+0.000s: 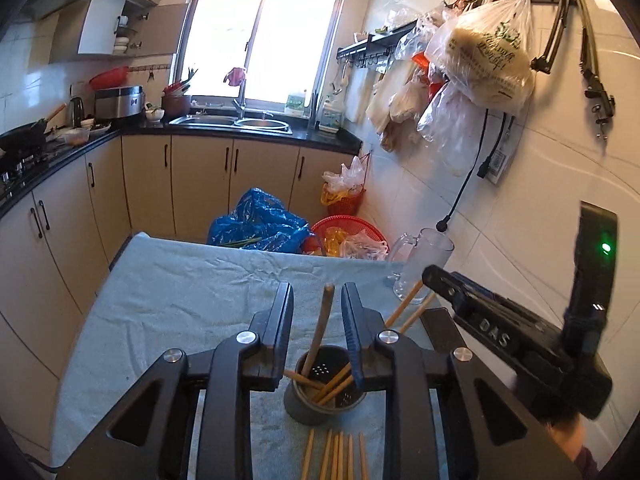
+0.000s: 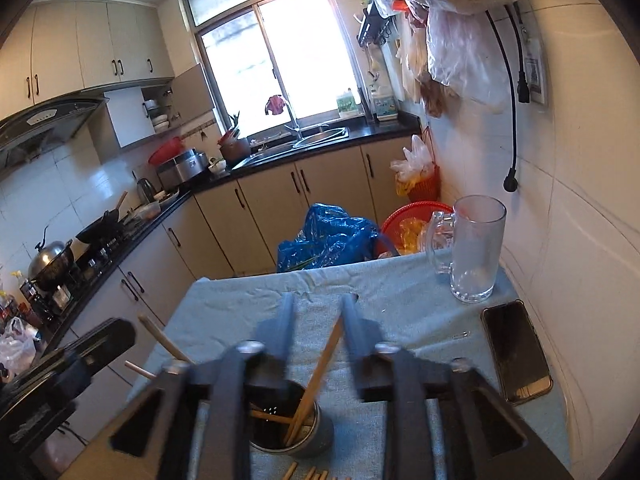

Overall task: Organize utensils
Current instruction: 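Drop the chopstick into the cup opening the left tool while the right tool releases its own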

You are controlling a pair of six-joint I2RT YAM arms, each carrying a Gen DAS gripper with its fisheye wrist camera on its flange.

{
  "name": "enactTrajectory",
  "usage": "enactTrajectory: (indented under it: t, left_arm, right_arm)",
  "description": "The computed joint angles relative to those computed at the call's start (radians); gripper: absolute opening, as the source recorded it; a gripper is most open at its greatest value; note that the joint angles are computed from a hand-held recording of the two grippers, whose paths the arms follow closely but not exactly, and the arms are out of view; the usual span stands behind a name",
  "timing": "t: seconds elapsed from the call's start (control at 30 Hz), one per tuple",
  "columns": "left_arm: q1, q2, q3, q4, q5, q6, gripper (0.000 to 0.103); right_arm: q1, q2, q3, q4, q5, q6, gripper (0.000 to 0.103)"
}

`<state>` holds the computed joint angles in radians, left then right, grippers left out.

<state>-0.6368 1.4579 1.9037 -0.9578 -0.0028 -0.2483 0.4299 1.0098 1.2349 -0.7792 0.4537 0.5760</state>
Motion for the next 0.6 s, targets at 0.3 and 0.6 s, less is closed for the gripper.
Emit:
enactTrajectory:
  t: [0.3, 0.6]
  left_arm:
    - [0.03, -0.21, -0.093, -0.066, 0.038, 0.017, 0.037]
    - [0.073, -0.521, -0.419, -0.122, 0.067, 0.106, 0.047]
  right_arm:
    - [0.18, -0.06, 0.086, -0.181, 0.185, 0.089, 0.049]
    - [0.548, -0.115, 0.04, -0.573, 0.338, 0.496, 0.053]
